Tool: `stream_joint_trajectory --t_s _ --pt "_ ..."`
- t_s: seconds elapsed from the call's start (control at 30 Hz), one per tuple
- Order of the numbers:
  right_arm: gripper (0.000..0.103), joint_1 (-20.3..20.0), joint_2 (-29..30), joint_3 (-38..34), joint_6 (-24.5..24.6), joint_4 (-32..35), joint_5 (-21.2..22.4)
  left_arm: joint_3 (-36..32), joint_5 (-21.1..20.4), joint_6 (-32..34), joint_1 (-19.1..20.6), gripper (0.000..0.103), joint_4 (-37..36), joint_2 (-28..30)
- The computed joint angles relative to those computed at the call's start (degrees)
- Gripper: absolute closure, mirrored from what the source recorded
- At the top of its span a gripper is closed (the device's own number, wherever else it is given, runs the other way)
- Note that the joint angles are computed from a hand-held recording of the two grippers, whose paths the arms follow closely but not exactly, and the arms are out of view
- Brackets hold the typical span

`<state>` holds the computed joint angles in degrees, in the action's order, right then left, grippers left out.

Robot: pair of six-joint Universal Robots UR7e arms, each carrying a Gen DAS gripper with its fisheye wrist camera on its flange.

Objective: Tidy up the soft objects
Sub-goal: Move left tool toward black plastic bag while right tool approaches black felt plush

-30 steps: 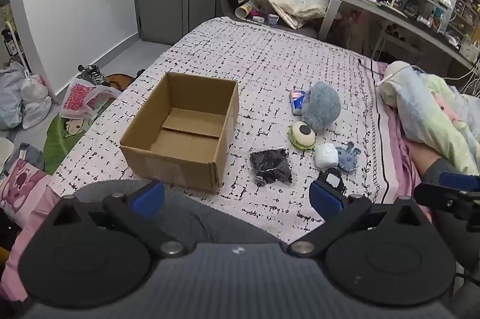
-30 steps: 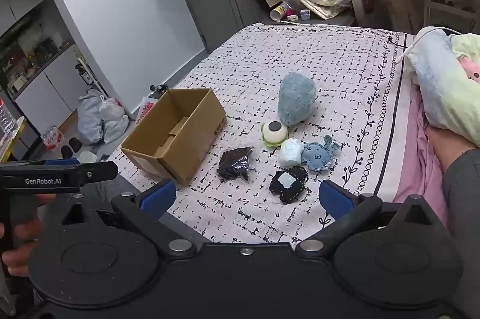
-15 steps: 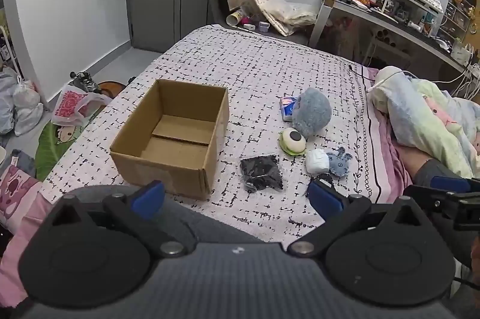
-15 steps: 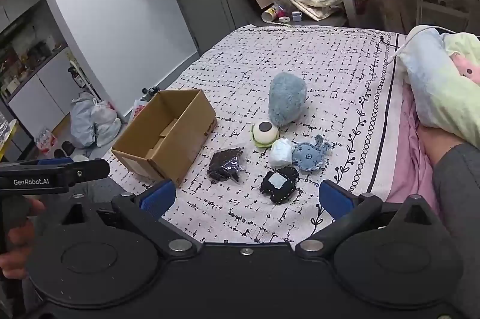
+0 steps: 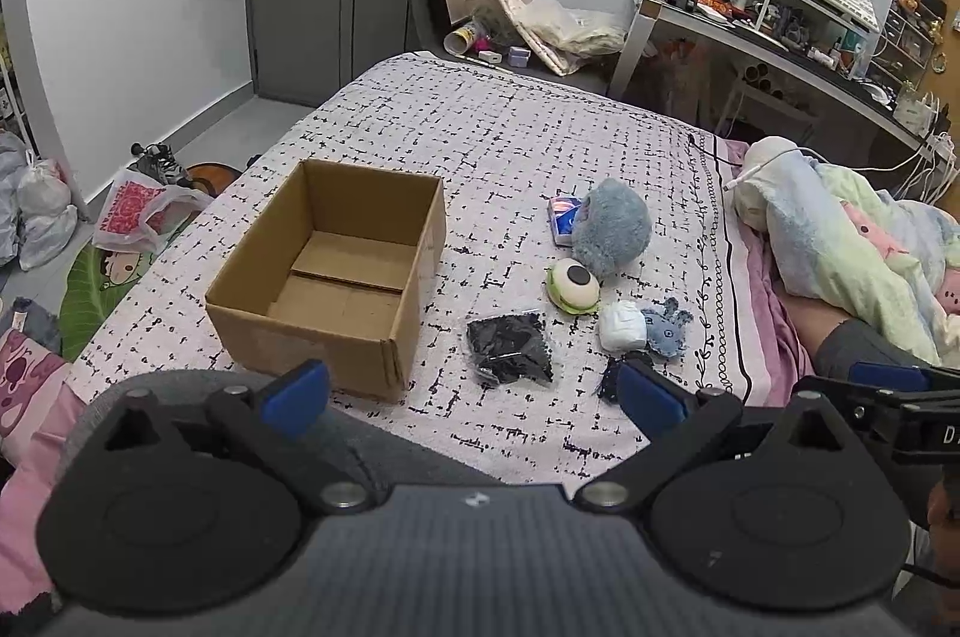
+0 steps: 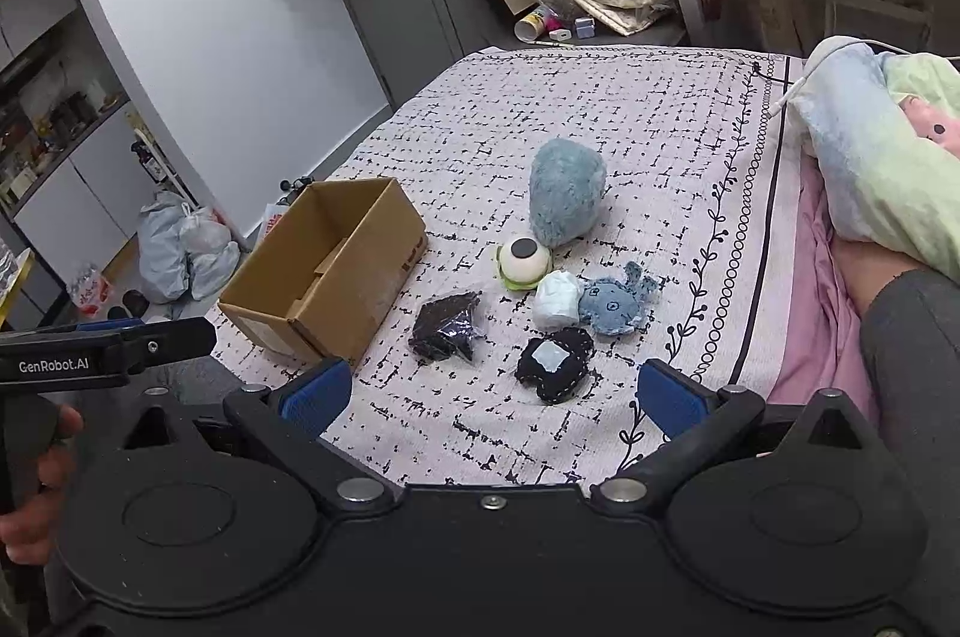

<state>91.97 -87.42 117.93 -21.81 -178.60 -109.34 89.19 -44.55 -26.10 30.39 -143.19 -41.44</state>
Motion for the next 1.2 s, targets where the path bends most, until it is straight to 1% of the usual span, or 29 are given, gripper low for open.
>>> stream_joint_trajectory --t_s 0.7,1.2 --pt "0.000 -0.3 0.0 0.1 0.4 -0.2 -0.1 0.4 -1.0 0.3 0.2 0.001 -0.8 -0.3" --pt "0.000 -0.3 0.1 -0.1 0.7 -0.3 -0.6 0.1 -0.7 -0.1 0.2 0.001 -0.2 -0.4"
